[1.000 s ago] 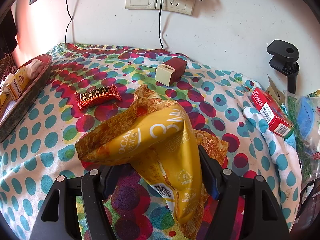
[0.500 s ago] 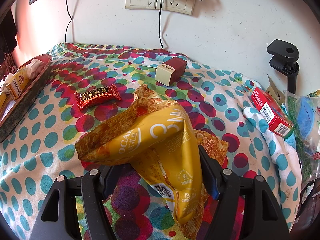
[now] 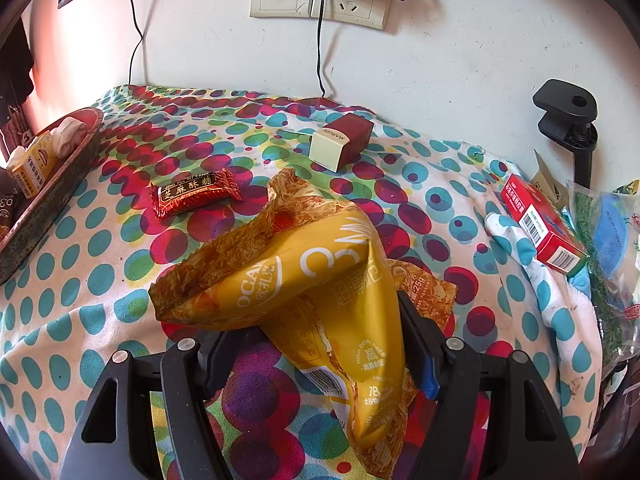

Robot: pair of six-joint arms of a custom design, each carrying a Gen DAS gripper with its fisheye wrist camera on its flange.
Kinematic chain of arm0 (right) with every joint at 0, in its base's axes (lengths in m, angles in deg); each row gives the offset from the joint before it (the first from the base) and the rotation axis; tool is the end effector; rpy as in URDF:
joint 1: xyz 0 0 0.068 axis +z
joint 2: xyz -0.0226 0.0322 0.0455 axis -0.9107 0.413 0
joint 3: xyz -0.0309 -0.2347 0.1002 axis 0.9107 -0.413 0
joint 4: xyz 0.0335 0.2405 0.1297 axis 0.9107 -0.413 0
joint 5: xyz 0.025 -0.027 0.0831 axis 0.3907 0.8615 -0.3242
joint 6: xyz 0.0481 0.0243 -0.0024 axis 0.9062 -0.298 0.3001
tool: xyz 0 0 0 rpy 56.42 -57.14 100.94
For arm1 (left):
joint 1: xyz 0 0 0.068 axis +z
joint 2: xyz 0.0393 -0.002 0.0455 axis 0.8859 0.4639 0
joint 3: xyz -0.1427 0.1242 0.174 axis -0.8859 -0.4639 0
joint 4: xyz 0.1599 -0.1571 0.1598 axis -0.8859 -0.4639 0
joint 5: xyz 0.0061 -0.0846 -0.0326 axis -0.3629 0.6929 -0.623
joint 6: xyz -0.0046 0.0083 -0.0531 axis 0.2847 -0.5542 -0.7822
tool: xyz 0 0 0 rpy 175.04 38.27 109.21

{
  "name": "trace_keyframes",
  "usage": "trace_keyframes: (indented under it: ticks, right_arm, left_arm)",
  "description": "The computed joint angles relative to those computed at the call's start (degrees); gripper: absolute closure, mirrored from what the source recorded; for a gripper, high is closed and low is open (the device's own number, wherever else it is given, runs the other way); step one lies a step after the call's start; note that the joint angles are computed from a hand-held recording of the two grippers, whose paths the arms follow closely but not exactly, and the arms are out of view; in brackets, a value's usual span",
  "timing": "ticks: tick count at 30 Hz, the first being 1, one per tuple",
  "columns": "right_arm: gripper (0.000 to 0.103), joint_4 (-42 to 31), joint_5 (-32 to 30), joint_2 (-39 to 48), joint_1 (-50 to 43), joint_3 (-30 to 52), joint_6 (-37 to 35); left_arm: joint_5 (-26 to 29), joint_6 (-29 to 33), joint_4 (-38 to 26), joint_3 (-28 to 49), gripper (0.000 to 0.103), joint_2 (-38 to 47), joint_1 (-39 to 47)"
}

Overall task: Organize objects
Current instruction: 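Lower the brown bag into the red tray and open the left gripper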

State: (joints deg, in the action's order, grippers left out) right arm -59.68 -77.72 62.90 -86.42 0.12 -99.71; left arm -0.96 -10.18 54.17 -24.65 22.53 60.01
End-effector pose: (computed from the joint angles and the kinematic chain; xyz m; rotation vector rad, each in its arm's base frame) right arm 0.2781 -0.1016 0.1275 0.0109 2.4671 -0.1618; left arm 0.2641 -0.0105 0.2171 -0.0308 2.3470 -0.0370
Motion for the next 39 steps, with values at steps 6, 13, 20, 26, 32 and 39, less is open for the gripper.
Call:
trace_keyframes:
  ticks: [6, 13, 20, 26, 32, 39]
  right_arm:
    - [0.034, 0.08, 0.22, 0.00, 0.04, -0.03, -0.03]
    - [0.035, 0.17, 0.43, 0.04, 0.29, 0.01, -0.07]
    - [0.039, 1.44, 2.29, -0.77, 1.42, -1.02, -0.59]
    - [0.040, 4.08, 3.26, -2.81, 1.35, -3.28, -2.44]
    - [0.040, 2.38, -0.63, -3.61, -2.59, -2.33, -1.70]
    - [0.040, -4.33, -8.00, -9.40, -3.22, 1.15, 0.09]
  left_arm:
    - [0.42, 1.14, 2.80, 0.35, 0.064, 2.20, 0.45]
    - [3.87, 5.78, 0.40, 0.12, 0.057, 1.13, 1.58]
    - [9.53, 14.25, -1.95, -0.63, 0.046, -5.84, 2.51]
    - [14.60, 16.89, -2.64, -0.02, 0.046, -6.50, 6.42]
    - [19.65, 15.22, -4.18, 1.41, 0.046, -4.33, 9.27]
    - [18.62, 15.44, -4.42, 0.92, 0.046, -3.89, 7.49]
